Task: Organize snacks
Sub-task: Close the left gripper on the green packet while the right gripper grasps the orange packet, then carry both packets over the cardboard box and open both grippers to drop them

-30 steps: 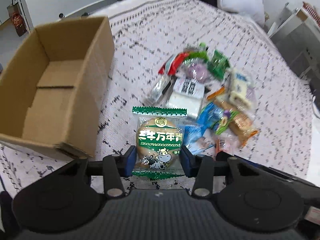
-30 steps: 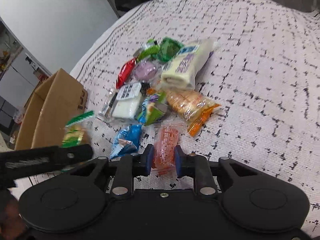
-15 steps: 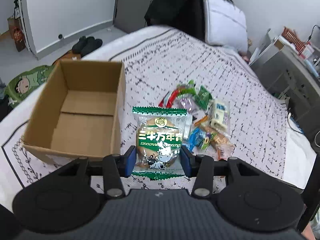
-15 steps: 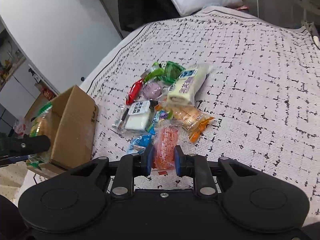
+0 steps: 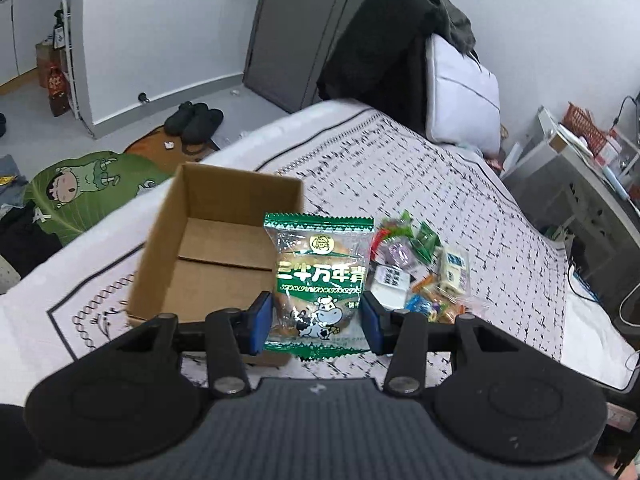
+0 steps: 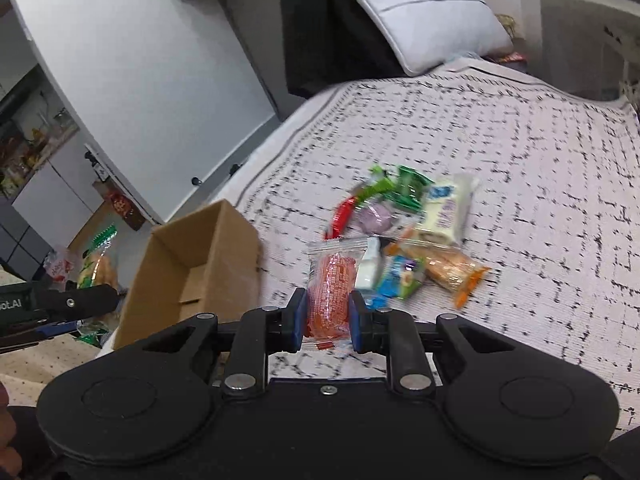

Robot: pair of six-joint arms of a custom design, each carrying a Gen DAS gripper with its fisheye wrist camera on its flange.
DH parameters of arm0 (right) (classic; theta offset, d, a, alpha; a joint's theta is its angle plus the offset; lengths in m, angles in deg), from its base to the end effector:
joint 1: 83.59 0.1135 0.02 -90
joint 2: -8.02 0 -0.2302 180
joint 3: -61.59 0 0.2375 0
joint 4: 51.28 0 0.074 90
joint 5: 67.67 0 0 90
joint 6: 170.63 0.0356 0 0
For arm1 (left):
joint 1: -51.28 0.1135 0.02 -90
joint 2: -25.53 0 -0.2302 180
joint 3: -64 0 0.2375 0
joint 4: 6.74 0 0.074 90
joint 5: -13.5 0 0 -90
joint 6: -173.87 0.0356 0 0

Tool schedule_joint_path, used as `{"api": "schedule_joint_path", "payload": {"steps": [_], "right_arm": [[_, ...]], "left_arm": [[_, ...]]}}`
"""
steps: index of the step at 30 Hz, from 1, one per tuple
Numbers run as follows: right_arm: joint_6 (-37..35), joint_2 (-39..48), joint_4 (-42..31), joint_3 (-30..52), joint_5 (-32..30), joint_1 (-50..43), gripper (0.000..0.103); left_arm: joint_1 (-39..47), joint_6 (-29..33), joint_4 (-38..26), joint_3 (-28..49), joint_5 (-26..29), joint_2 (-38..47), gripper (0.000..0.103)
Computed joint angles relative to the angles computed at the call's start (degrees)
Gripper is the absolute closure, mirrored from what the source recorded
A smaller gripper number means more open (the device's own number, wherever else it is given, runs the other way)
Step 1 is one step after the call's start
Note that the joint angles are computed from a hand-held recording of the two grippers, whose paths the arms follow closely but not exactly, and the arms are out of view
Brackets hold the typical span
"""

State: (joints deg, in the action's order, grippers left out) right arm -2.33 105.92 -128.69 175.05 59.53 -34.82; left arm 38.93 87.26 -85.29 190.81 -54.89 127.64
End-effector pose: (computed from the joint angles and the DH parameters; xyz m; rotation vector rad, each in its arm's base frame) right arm 0.2328 0.2330 0.3150 0.7899 2.2199 0.1748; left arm 0.3364 -0.0871 0.3513 0.4948 2.4466 -0.5375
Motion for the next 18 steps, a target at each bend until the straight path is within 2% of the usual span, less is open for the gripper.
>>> {"api": "schedule_joint_path", "payload": {"steps": [11, 18], "right_arm": [[-2.5, 11.2, -3.1, 16.7, 1.1, 1.5, 0.082], [-4.1, 19.5, -7.7, 29.8, 1.2, 1.6, 0.082]], "left_arm": [[7.0, 4.0, -2.5, 6.1, 4.2, 4.1, 0.057], [10.6, 6.2, -4.4, 10.5, 6.7, 7.8, 0.057]]}}
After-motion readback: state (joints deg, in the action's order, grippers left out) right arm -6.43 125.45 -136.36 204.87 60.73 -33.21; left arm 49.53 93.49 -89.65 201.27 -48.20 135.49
